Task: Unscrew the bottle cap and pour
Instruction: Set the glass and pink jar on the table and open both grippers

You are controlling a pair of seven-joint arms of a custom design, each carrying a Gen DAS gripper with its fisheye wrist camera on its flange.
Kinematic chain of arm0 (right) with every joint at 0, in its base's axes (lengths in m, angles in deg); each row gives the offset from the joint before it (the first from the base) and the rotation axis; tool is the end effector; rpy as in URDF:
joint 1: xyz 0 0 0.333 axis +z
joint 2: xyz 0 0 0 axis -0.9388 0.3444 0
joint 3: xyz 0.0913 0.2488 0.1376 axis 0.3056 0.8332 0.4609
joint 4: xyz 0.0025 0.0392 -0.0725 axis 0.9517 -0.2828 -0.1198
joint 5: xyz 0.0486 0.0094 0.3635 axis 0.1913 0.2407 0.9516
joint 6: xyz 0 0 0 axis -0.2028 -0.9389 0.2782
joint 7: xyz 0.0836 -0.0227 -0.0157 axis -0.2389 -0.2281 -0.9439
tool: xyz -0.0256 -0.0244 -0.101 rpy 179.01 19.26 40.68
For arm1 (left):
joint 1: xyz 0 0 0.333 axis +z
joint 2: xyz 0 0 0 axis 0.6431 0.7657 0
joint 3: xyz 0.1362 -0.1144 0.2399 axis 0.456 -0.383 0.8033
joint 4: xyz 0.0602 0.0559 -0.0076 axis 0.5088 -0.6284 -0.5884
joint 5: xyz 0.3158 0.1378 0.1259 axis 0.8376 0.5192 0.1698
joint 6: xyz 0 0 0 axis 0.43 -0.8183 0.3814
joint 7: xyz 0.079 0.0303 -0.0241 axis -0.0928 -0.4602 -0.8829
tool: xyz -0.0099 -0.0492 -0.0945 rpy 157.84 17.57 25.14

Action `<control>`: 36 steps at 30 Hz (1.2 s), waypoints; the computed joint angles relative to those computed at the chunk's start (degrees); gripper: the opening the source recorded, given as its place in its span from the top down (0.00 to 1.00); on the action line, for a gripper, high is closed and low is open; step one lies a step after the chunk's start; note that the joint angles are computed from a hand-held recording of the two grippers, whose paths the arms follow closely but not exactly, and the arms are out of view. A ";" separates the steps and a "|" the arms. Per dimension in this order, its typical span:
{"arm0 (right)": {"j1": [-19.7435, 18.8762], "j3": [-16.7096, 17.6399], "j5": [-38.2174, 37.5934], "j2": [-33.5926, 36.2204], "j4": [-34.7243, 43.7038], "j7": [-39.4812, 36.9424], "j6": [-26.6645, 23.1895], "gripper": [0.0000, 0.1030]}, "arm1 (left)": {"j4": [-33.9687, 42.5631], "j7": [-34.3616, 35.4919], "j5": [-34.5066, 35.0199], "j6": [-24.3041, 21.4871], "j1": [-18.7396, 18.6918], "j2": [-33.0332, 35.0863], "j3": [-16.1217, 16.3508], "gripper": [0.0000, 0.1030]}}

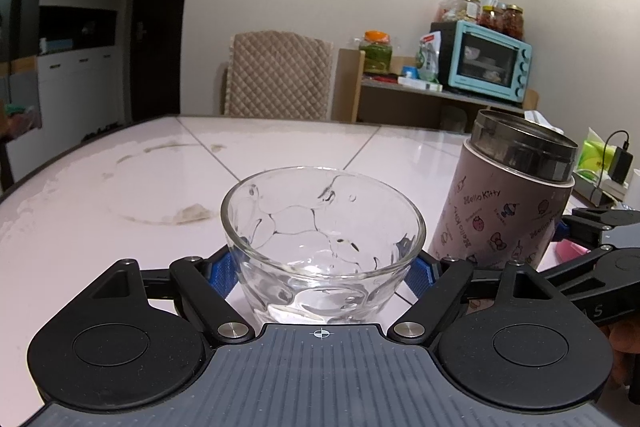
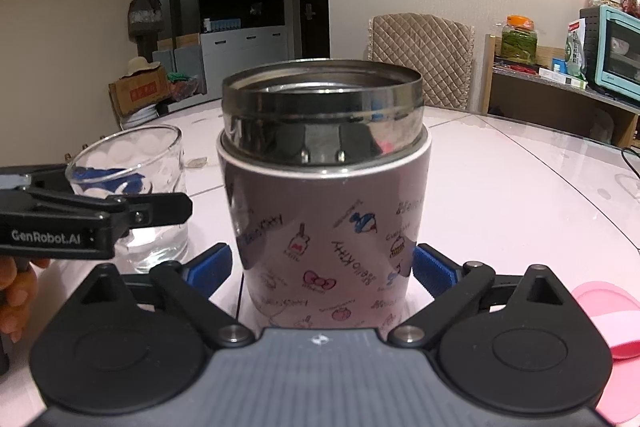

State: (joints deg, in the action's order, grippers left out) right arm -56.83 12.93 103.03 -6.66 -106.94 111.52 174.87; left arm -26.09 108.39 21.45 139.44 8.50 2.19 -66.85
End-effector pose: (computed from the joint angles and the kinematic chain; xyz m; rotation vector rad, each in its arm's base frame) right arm 0.7250 0.3038 0.3685 -1.9018 0.9962 -0.5043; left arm 0.6568 -0.1656 0.3529 -1.5906 1.4779 -1.0436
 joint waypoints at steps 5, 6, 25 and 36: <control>0.41 -1.40 -0.19 -1.07 -1.52 1.25 -0.17 0.03 | -0.22 0.20 -0.55 -0.07 -0.34 -0.15 0.28 0.10; 0.30 -1.36 -0.20 -1.22 -1.80 1.35 -0.10 0.03 | -0.26 0.30 -0.95 -0.17 -0.70 -0.14 0.67 0.10; -5.24 3.77 -2.32 -6.83 -14.96 3.33 7.85 0.00 | -4.13 3.71 -4.52 1.57 -2.13 -2.62 0.55 0.00; -10.23 8.17 -7.86 -9.61 -22.64 8.34 12.67 0.00 | -6.32 10.48 -10.84 4.44 -1.16 -4.59 -3.09 0.00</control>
State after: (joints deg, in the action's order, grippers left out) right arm -67.06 21.10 95.17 -16.27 -129.58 119.86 187.54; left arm -32.41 118.87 10.61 143.88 7.34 -2.39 -69.94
